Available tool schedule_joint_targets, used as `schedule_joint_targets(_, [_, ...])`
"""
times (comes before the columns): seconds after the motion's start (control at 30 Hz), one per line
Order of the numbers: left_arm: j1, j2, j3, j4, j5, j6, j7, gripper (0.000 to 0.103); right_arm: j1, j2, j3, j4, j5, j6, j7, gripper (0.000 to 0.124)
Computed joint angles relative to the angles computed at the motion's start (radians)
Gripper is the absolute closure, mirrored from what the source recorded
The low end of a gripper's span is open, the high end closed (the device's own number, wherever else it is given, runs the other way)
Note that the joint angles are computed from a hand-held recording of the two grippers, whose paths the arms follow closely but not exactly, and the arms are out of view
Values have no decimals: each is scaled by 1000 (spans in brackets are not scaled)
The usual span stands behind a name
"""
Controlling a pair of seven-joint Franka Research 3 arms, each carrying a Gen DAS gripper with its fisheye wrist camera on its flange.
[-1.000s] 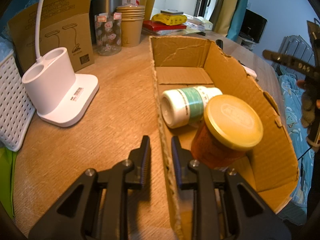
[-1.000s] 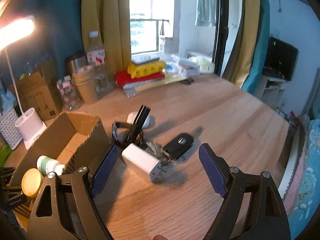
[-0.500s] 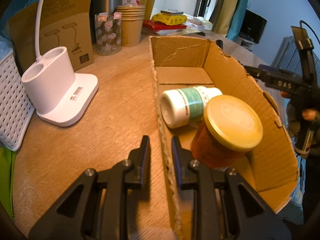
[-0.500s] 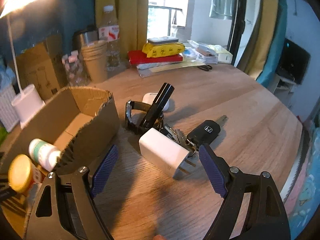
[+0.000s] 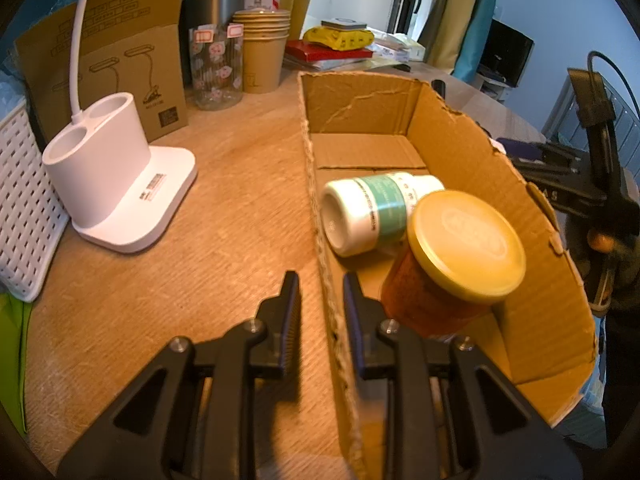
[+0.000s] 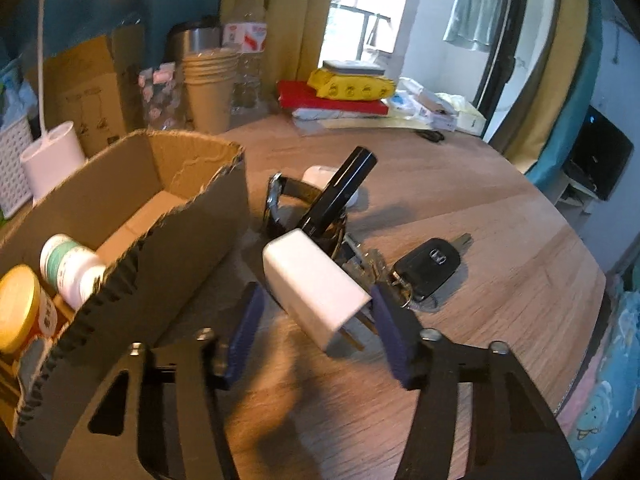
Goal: Organize rigid objects
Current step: 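Move the right tool to the white charger plug and grasp it, then lift the white charger plug with the right tool toward the box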
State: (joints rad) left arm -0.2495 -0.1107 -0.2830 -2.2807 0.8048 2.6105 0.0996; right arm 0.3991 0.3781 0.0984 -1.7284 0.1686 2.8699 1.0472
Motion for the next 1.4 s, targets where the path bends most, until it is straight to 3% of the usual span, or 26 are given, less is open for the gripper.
schedule_joint_targets(0.23, [0,0,0,-1,1,1,-1,79,-37,-32,48,-25,65,-44,-86,81])
schedule_joint_targets(0.77, [1,-1,1,-2,0,3,1,79,-7,45,30,88,83,-100,-93,81])
schedule_joint_targets(0.97, [1,-1,1,-2,0,2,1,79,-9,40,35,75,81,-110,-99,93])
schedule_joint_targets(1.4, [2,-2,0,-3,0,2,2,79,3,-34,18,-25,43,-40,-63,94])
